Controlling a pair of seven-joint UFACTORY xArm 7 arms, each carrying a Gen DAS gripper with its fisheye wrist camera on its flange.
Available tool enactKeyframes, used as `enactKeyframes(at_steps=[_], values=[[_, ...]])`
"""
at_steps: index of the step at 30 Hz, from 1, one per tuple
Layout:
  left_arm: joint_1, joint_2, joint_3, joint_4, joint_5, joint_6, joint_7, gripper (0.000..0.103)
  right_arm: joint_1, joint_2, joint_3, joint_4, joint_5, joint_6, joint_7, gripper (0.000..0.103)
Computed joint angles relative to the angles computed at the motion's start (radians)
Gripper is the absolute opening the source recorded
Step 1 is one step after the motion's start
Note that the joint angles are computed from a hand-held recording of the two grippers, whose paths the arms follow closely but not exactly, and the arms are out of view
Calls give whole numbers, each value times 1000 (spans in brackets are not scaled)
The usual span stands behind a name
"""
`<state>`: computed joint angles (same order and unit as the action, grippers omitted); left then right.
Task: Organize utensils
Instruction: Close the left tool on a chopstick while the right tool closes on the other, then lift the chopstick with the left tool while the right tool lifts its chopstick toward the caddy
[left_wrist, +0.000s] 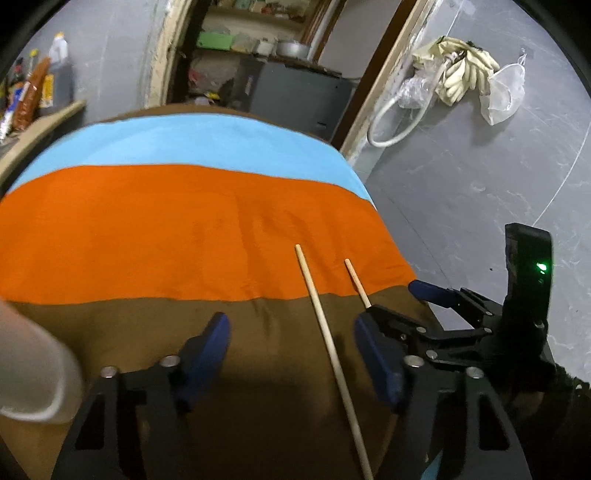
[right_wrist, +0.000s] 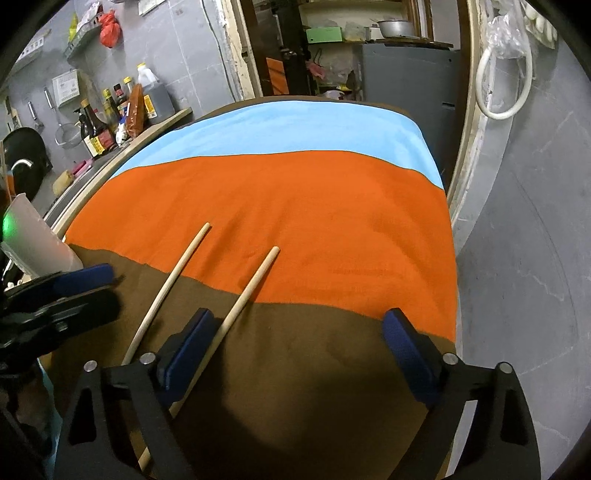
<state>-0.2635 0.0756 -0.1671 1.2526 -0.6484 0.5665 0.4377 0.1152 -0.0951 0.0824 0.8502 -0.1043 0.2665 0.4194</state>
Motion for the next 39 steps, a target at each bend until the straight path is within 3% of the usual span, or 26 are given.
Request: enactKeyframes(at_steps=[5,8,12,19,24,29,33,35,39], values=[[1,73,-11,90,29,67,-17,47,-12,11,4,22,-68,7,12,66],[-11,109,-11,136,122,93,-76,38,-12,16,0,40,-89,25,-9,53],[-28,147,-11,191,242,121,-138,32,19,26,-21,76,71,69,-168,29],[-19,220,-18,318,303,251,-189,10,15,76,-34,197,298,259,-275,25],[10,219,-28,319,233,281,-197,6,9,116,-24,284,240,382,-214,19],[22,172,-29,269,189,279,-171,5,8,115,-21,303,250,425,-185,10],[27,106,-23,210,158,268,-133,5,8,52,-21,217,300,347,-140,5],[30,77,-18,188,131,264,-106,5,18,-21,-20,124,379,239,-129,4],[40,7,-2,131,30,256,-20,5,40,-138,-1,-13,391,63,-12,4]])
